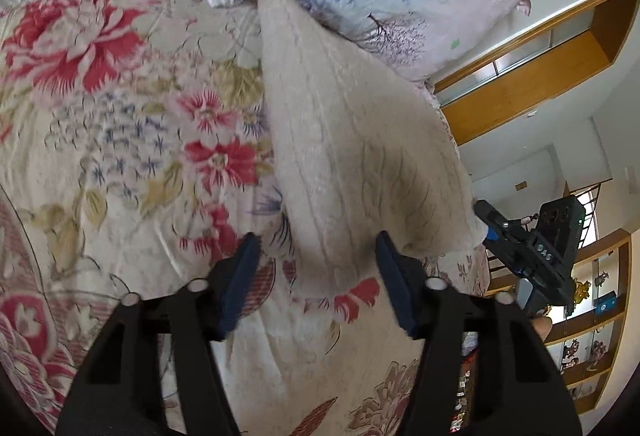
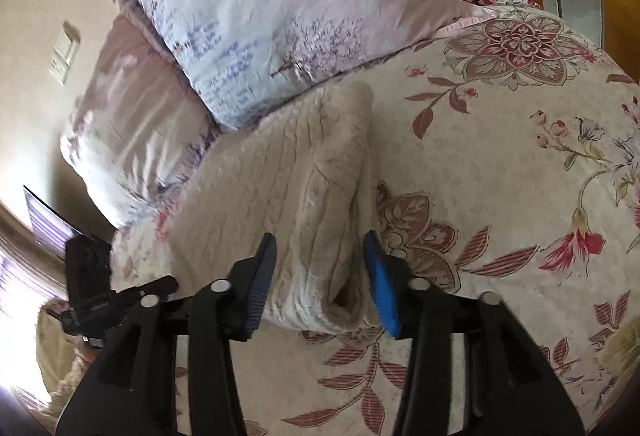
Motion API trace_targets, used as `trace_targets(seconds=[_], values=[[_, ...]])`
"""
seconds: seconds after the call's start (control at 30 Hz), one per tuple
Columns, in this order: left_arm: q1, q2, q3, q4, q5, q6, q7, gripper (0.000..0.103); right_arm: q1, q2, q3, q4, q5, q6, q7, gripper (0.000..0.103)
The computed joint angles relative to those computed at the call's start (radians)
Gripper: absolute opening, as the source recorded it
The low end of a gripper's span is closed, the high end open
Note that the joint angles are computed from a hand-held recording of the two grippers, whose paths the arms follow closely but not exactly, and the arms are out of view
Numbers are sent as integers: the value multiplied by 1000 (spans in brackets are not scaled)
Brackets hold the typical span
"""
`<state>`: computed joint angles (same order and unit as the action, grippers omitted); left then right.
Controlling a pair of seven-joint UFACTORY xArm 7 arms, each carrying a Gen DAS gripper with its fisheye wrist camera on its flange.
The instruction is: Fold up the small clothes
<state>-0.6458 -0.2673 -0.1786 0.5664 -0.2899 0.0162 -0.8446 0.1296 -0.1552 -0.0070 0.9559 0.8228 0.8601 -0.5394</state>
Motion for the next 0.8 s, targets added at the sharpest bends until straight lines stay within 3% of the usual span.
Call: trace_targets(seconds=[0.03, 0.13, 0.17, 0.27, 0.33, 0.4, 0.47, 0.53, 0.63, 0.73, 0.8], values=[[-27, 3, 21, -1, -18, -7, 13, 46, 2, 3, 3, -2, -4, -4, -6, 13], [-165, 17, 135, 2, -116, -37, 106, 25, 12, -32, 9, -35, 16, -75, -37, 11], [-155, 11, 126, 0, -107, -34, 106, 19, 18, -53, 7, -48, 35, -100, -53, 11], [-179, -15, 138, -19, -122, -57, 149, 15, 38, -111, -8, -77, 76, -159, -85, 10], [-205, -25, 161, -28, -122, -71, 173, 14, 41, -127, -2, -99, 22, -186, -63, 10], [-164, -38, 120, -40, -97, -54, 157, 13, 29, -106, 16, -118, -94, -200, 21, 10], [-167, -34, 119, -49, -96, -53, 151, 13, 28, -78, 14, -130, -144, -200, 75, 10], [-210, -21, 159, -50, -115, -64, 162, 13, 33, -54, -6, -143, -109, -199, 82, 10], [-152, -17, 111, -37, -88, -40, 139, 16, 31, -43, -18, -126, -82, -172, 84, 11], [-103, -25, 69, -23, -68, -7, 121, 24, 22, -42, -26, -97, -76, -114, 86, 17], [-98, -41, 68, -28, -74, -6, 118, 38, 15, -43, -41, -78, -21, -82, 74, 25]])
